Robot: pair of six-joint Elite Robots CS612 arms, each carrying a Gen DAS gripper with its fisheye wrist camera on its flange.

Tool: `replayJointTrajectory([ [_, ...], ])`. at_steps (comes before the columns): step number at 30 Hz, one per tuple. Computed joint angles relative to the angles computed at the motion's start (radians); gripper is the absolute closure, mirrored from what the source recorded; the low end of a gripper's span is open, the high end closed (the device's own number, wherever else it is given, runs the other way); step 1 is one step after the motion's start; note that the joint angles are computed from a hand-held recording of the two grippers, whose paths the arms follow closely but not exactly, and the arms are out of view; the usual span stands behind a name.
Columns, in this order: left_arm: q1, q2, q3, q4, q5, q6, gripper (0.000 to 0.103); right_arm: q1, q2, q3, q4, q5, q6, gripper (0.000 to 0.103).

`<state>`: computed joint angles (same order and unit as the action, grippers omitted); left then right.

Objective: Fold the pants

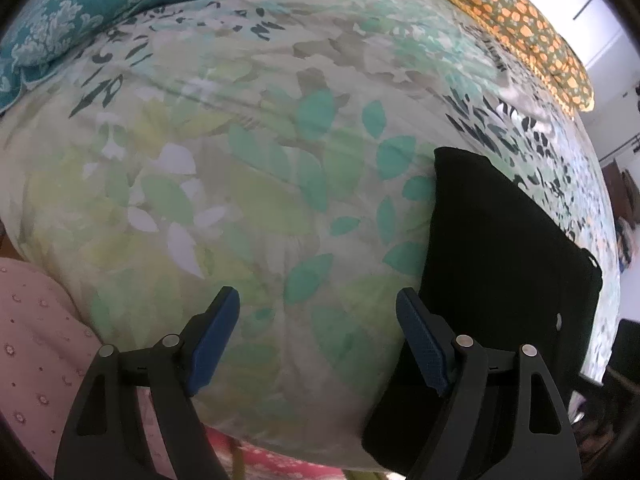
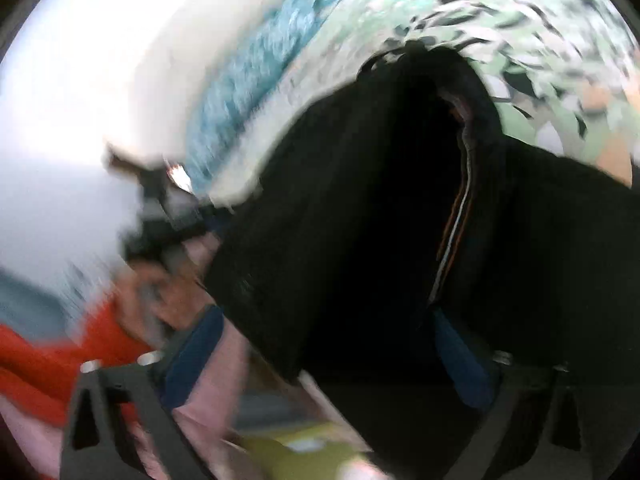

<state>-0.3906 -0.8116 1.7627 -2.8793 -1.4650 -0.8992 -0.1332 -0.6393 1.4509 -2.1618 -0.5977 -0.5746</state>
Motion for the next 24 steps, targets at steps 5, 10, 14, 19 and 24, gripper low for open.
replayJointTrajectory([
  [5, 0.011, 0.008, -0.005, 0.0, -0.035, -0.026, 0.021, 0.028, -0.034, 0.03, -0.107, -0.175, 0.038, 0.089],
  [10, 0.01, 0.006, -0.005, 0.013, -0.038, -0.025, 0.021, -0.002, -0.089, 0.084, -0.155, 0.024, 0.016, 0.094],
  [14, 0.009, 0.002, 0.002, 0.001, -0.033, -0.028, 0.021, -0.032, -0.129, 0.135, -0.229, 0.173, 0.073, 0.095],
  [19, 0.003, -0.002, 0.007, -0.012, -0.027, -0.013, 0.021, -0.074, -0.177, 0.204, -0.304, 0.205, 0.094, 0.095],
  [24, -0.002, -0.003, 0.003, -0.011, -0.023, 0.015, 0.021, -0.148, -0.179, 0.268, -0.474, 0.177, 0.257, 0.095],
])
